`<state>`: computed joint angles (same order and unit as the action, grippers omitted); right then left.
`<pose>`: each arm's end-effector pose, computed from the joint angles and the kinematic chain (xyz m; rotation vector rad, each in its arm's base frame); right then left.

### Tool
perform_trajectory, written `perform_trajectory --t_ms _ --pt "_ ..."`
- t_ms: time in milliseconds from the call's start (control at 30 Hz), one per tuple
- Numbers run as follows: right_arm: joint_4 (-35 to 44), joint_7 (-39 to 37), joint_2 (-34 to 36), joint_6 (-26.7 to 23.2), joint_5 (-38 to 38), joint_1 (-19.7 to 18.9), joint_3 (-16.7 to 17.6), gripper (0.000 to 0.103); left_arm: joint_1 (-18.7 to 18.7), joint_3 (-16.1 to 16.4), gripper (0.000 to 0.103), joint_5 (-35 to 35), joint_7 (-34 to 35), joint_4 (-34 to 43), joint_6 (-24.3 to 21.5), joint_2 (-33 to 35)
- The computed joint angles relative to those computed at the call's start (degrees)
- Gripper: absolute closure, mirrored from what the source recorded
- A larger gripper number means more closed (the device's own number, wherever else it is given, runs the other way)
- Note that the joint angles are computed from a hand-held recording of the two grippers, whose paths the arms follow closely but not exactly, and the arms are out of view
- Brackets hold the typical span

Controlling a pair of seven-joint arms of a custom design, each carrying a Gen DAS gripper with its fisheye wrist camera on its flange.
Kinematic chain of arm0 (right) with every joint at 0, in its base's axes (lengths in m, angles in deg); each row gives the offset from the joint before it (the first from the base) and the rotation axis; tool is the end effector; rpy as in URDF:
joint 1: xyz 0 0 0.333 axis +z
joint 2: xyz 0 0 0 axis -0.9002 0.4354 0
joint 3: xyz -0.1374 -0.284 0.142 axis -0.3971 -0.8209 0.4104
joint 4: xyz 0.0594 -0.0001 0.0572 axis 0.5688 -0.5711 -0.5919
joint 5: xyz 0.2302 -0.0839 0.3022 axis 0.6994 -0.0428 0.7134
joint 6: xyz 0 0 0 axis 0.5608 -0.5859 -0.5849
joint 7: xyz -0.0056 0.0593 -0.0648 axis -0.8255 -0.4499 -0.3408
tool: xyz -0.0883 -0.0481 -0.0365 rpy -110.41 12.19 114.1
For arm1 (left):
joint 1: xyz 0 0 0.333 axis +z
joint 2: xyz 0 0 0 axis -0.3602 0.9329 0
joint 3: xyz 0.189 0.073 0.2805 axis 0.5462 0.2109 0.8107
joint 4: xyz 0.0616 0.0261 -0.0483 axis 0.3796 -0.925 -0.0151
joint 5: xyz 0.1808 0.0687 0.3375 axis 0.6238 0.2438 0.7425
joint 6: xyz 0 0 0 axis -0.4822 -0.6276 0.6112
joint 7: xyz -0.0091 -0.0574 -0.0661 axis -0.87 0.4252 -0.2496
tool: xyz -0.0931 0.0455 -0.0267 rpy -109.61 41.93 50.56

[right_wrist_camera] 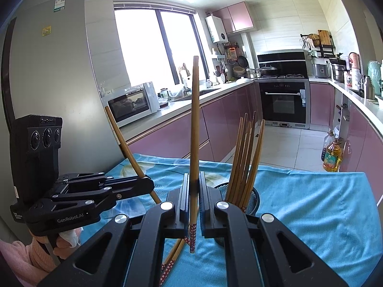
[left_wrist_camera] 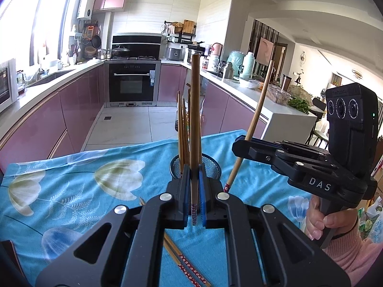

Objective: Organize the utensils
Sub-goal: 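Lower the left tool's chopstick into the holder while the right tool lowers its own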

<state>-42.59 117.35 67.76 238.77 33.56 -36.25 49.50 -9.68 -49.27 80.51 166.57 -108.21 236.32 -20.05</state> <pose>0.4800 0.2781 0.5170 -1.5338 1.2952 -0.5745 0.5317 -0.3551 0.5265 -1.1652 2.1737 -1.3666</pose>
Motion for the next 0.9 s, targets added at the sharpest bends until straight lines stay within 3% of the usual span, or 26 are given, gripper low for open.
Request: perform_trajectory --t_ms 233,567,733,900 --pt "1.1 0.5 0.3 0.1 -1.7 -0.4 -0.2 0.097 0.7 -0.7 0.095 0.9 -0.4 0.7 0.9 -0.1" --pt "1.2 7.5 0.2 0.2 -9.4 -2.7 -0.5 0.097 0.9 -0.8 0.095 4.4 -3.8 1.7 2.0 -0.6" --pt "1.3 11.0 0.2 -0.1 -13.2 -3.9 -0.8 0.097 2.5 -2.6 0.095 5.7 -4.9 2.0 2.0 -0.1" --pt "1.7 9.8 0.3 -0.2 -12.2 -3.7 -1.0 0.097 1.8 -2.4 0.095 5.9 -5.4 3.7 1.3 0.3"
